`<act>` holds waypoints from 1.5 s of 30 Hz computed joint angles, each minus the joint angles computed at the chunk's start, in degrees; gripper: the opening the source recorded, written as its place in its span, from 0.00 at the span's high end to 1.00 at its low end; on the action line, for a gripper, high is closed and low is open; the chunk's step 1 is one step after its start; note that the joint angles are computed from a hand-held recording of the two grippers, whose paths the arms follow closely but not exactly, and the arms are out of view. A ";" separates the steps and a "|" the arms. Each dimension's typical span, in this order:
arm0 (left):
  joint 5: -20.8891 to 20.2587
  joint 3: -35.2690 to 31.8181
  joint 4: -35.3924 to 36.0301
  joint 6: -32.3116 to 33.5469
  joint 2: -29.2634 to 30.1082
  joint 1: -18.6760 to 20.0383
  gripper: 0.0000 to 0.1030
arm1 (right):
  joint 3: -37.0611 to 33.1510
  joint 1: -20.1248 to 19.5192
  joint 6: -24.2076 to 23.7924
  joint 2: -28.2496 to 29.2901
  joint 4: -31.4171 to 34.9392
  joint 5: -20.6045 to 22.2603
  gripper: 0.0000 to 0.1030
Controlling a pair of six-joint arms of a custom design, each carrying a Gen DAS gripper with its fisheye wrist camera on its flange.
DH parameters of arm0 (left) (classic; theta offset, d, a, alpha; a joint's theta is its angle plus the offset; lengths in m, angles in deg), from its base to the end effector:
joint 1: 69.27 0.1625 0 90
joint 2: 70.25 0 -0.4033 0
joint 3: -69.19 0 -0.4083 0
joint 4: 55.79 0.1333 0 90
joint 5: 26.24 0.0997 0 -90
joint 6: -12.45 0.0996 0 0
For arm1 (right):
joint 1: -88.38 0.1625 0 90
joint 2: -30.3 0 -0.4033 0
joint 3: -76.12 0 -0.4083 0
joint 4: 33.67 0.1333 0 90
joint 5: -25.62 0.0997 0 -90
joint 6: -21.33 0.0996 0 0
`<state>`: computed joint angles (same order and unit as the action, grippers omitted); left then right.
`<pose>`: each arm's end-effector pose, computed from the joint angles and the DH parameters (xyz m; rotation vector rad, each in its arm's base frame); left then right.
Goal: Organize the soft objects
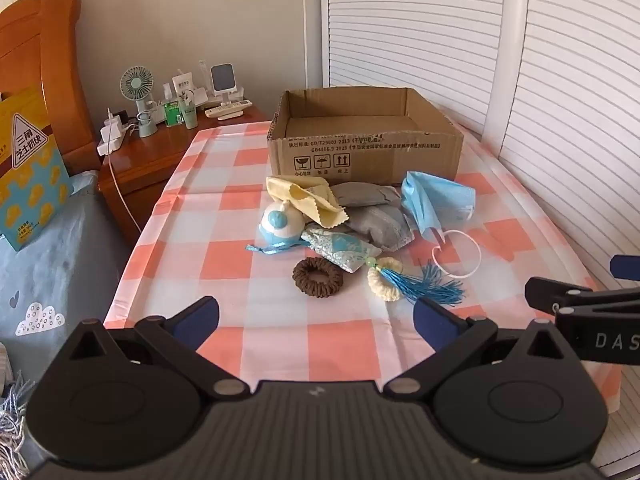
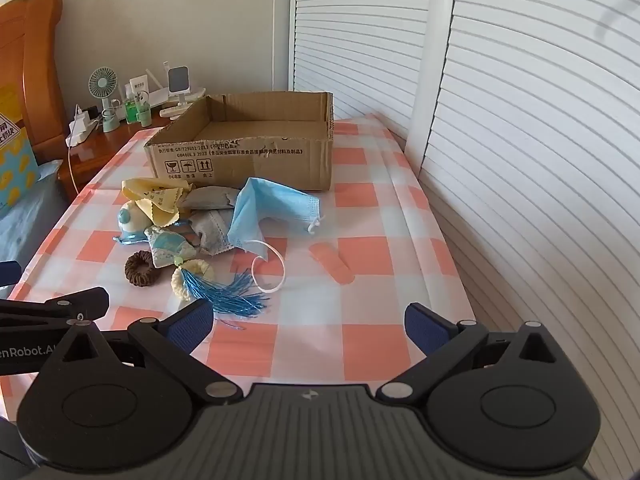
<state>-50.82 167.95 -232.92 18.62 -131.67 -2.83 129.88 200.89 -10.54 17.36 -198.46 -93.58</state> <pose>-0.0400 -0.6519 0.3184 -0.0600 1.9853 -1.0580 0.3973 -0.7374 -0.0305 0.9664 -2.3171 0.7087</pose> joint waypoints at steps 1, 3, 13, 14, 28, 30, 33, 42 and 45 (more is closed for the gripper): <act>-0.20 -0.01 -0.95 0.59 0.15 0.03 0.00 | 0.07 -0.08 -0.11 0.05 -0.52 0.50 0.00; 0.16 -0.08 -0.97 0.59 0.24 0.01 0.00 | 0.15 -0.16 -0.17 0.03 -0.83 0.79 0.00; -0.20 -0.03 -0.46 -0.41 0.25 0.10 0.00 | -0.63 -0.03 -0.52 0.55 0.16 -0.01 0.00; -0.28 0.04 -0.14 -0.65 0.02 0.09 0.00 | -0.56 0.02 -0.65 0.51 0.06 -0.13 0.00; -0.57 -0.50 0.11 -0.69 0.39 0.10 0.00 | -0.66 -0.06 -0.33 0.22 0.23 0.59 0.00; -0.66 -0.37 0.61 -1.18 0.17 0.12 0.00 | -0.54 -0.14 -0.32 0.14 0.24 0.81 0.00; -0.56 -0.57 1.18 -1.43 0.16 0.23 0.00 | -0.69 -0.16 -0.34 0.22 0.60 0.97 0.00; -0.98 -1.44 1.18 -0.61 0.68 0.54 0.00 | -1.84 -0.14 -0.65 0.86 1.10 0.72 0.00; -1.11 -1.84 0.67 0.24 0.93 0.59 0.00 | -2.39 -0.14 -0.66 1.09 1.25 0.76 0.00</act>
